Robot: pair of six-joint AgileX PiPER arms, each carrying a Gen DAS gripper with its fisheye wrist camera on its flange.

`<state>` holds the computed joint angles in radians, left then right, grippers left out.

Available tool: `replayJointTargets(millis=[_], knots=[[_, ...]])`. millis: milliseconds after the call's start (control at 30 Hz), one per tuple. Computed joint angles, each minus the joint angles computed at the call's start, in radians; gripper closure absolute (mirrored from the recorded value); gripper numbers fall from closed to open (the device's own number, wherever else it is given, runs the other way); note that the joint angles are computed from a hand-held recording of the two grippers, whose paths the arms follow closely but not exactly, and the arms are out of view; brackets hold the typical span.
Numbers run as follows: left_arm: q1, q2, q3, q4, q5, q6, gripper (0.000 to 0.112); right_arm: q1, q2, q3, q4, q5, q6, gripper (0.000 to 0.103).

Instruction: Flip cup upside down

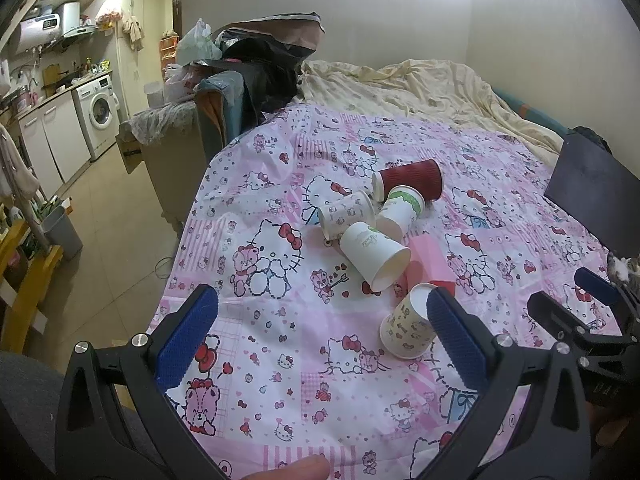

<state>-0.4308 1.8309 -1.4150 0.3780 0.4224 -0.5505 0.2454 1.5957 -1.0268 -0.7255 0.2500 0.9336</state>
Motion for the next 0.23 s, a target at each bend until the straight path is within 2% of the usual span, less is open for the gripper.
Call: replayJointTargets(millis=[233], knots=[[-0.011,0.009,-0.016,0.011,0.029,-0.005,0.009,0.001,-0.004,0.007,-0.020,-0.020,0.032,0.000]])
